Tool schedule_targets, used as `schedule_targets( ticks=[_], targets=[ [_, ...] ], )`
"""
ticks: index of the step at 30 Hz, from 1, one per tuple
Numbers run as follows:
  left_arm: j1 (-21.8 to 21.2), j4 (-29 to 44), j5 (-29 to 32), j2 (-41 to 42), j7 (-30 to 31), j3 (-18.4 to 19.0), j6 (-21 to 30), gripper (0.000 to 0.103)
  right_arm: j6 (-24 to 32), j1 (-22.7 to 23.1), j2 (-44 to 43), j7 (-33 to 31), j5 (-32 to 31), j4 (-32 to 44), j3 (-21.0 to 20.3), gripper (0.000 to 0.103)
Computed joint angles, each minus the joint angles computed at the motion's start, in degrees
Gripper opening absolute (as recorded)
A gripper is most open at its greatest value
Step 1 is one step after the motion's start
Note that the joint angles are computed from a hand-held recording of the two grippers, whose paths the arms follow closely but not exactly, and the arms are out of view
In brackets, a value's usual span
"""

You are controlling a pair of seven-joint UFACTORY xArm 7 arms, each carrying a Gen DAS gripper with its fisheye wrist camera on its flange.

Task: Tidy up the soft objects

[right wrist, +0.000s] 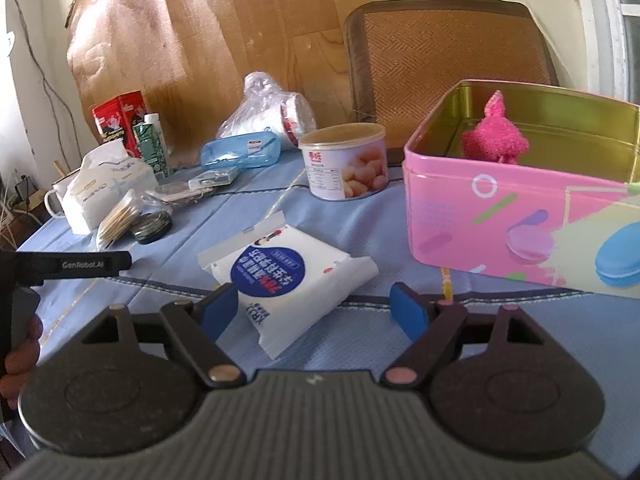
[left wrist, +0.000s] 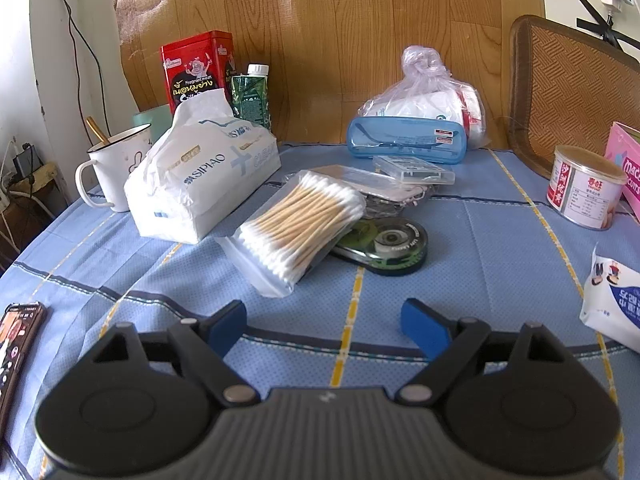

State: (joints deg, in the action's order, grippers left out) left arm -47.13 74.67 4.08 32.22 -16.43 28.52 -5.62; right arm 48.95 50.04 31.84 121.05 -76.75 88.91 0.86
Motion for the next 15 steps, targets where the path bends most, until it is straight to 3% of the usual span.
schedule_targets(
  ticks=[15],
  targets=[
    [-4.58,-0.08,-0.63,1.24,-0.86,4.98,0.02,0.089,-2.0,-0.05,-0.19,-0.94,-1.89,-0.48,-0.12,0.085]
  ],
)
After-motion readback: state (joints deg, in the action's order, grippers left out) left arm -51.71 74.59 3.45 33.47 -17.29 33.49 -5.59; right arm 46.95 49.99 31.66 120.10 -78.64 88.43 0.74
